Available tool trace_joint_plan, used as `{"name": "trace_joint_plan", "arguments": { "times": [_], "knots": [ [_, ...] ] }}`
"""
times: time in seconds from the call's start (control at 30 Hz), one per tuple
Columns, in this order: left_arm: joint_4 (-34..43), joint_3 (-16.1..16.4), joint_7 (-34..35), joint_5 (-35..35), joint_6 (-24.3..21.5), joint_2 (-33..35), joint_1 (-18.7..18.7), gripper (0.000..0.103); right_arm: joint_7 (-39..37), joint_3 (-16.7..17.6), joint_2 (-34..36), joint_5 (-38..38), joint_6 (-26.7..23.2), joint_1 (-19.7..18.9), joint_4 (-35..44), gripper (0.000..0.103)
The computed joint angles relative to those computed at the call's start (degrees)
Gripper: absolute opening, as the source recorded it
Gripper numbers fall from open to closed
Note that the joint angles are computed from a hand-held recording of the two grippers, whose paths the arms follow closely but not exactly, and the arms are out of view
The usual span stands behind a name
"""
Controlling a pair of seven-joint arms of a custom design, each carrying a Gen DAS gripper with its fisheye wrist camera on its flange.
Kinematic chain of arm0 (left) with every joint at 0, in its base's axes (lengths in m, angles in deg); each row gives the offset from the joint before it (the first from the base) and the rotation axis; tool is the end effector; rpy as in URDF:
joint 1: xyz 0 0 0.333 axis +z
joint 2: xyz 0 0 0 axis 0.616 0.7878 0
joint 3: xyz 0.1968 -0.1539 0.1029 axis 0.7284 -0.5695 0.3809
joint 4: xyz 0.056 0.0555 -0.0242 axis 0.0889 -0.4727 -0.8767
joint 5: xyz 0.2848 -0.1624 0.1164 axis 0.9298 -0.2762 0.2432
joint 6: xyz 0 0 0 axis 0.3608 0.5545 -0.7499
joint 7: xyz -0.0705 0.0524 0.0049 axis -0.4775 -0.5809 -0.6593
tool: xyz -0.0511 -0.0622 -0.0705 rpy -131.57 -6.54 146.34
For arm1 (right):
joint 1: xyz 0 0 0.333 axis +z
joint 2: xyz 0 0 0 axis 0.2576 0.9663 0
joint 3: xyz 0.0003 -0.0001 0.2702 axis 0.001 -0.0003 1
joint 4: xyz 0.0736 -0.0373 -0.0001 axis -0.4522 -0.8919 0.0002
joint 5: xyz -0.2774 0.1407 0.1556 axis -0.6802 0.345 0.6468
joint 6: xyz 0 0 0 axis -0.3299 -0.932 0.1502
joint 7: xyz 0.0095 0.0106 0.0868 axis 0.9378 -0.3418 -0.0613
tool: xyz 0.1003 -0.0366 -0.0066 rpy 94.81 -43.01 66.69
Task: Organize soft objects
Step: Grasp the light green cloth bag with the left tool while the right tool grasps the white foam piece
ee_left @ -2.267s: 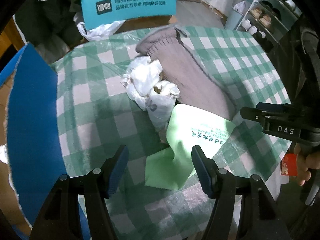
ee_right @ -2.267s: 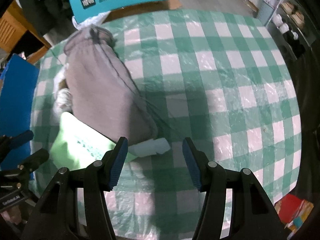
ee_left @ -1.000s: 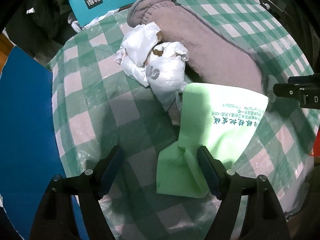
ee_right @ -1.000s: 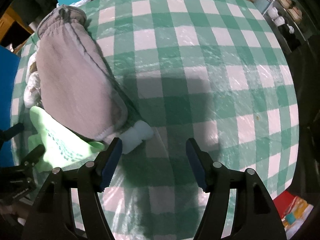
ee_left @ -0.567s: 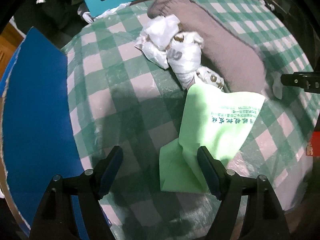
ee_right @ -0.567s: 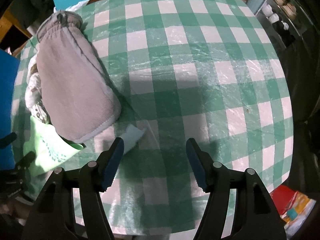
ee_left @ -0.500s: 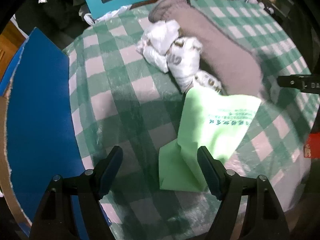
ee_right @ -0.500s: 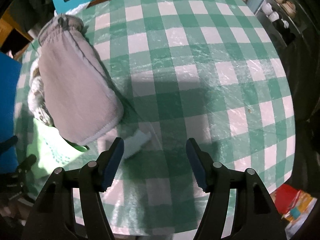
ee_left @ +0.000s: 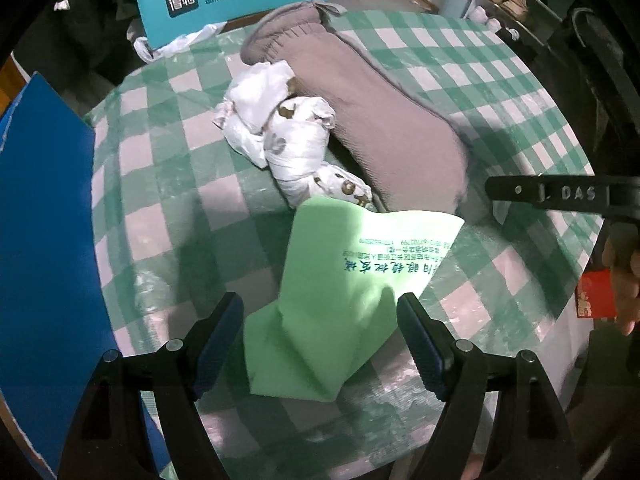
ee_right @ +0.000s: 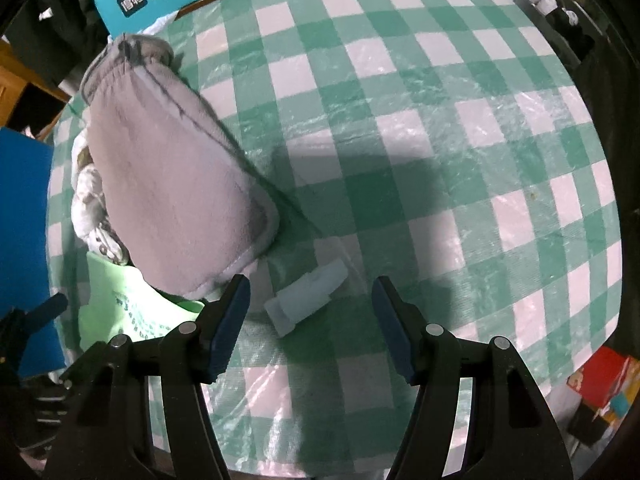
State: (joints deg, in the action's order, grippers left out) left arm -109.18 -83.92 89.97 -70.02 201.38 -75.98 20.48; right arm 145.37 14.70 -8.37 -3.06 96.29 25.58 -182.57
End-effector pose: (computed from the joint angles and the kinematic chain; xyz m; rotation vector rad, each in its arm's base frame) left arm 0.4182 -0.2437 0.4161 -1.6945 2.5163 -0.3764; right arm 0.4582 0.1119 0.3973 -1.9173 2.2440 0.0191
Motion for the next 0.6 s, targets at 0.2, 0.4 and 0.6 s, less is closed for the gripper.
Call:
{"name": "trace_joint_plan", "arguments": {
  "times": [0.2,0.4,0.6],
  "knots": [
    [0.79,-0.05,0.69,-2.01,-0.62,1.06,-0.15,0.080,0.92,0.94,1.33,-2.40,0.44,0.83,0.12,0.063],
    [1.10,-0.81,0.13,-0.73,-1.27,2.08,-0.32,0.080,3.63,2.27,1.67,-8.77,-0.11,2.16,0.54,0.042],
    [1.22,-1.37,-0.03,0.54,-1.34,3.03,-0.74,0.080,3.54,2.28,2.13,-9.24,0.11,3.28,1.08,0.024]
  ]
}}
